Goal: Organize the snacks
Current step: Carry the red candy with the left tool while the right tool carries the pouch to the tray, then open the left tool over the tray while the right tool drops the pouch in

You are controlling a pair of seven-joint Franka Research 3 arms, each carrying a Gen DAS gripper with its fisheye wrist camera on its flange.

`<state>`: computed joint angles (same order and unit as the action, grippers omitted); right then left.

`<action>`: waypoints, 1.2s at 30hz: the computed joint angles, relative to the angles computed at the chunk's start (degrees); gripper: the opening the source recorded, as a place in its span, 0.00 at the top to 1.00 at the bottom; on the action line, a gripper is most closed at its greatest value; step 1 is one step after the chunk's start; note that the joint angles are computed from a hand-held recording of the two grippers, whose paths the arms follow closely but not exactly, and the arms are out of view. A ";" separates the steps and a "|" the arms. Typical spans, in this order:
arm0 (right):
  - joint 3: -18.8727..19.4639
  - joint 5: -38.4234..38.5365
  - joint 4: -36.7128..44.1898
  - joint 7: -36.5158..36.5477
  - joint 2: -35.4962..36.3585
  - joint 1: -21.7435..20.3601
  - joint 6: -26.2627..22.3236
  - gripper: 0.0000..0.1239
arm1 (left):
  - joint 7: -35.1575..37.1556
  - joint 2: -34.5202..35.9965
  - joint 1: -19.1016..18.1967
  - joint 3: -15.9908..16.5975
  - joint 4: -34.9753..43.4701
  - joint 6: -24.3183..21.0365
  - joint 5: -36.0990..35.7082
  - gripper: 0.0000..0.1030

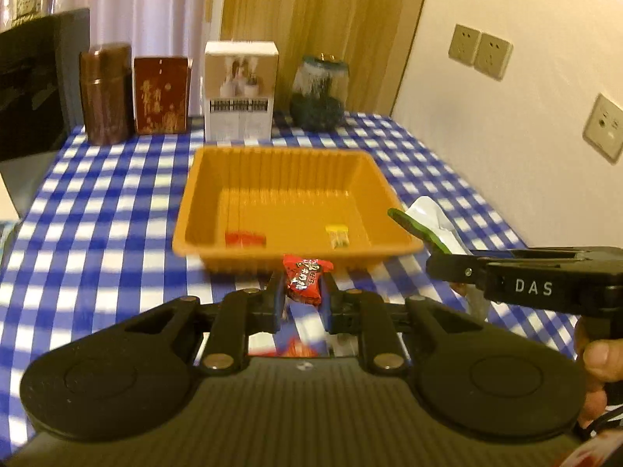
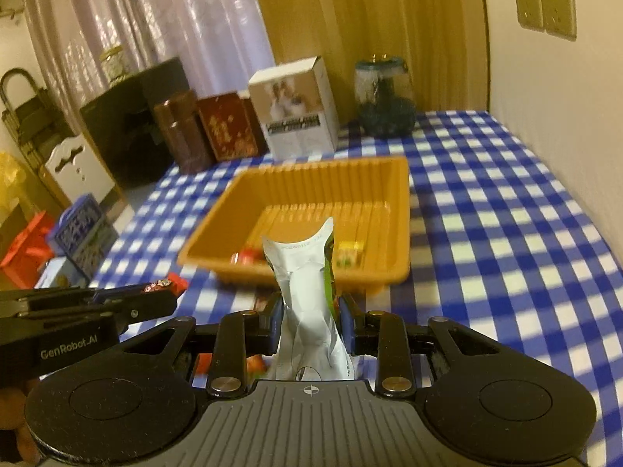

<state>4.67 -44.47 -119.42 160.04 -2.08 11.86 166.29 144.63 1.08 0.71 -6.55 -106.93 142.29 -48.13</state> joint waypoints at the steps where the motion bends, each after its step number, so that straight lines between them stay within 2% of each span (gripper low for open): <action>1: -0.33 0.95 1.22 -0.99 0.95 -0.20 0.36 0.75 | -0.57 1.13 -0.08 -0.08 1.50 -0.12 0.28 0.83; 16: -7.81 21.96 17.42 -19.51 15.31 2.64 0.47 0.75 | -11.52 19.00 1.84 -7.59 22.27 1.27 13.78 0.83; 22: -10.54 28.14 19.31 -23.16 18.23 4.62 0.33 0.75 | -13.85 22.69 2.43 -9.84 25.56 1.44 17.52 0.83; 28: -12.78 30.98 18.92 -24.15 19.23 6.34 0.71 0.75 | -14.99 25.07 2.47 -11.13 27.35 1.73 20.43 0.83; 29: -13.24 30.95 18.81 -23.90 19.27 6.70 0.81 0.75 | -15.27 25.54 2.33 -11.25 27.75 1.94 20.97 0.80; 30: -13.40 31.18 18.79 -23.95 19.34 6.82 0.85 0.75 | -15.69 25.97 2.10 -11.25 28.12 2.21 21.71 0.72; 31: -13.36 31.61 18.68 -24.21 19.37 6.76 1.00 0.75 | -15.97 26.22 2.01 -11.29 28.36 2.39 22.39 0.70; 36: -13.97 32.32 17.87 -24.46 19.10 7.18 1.71 0.75 | -16.74 25.93 3.26 -11.97 27.66 3.59 22.81 0.70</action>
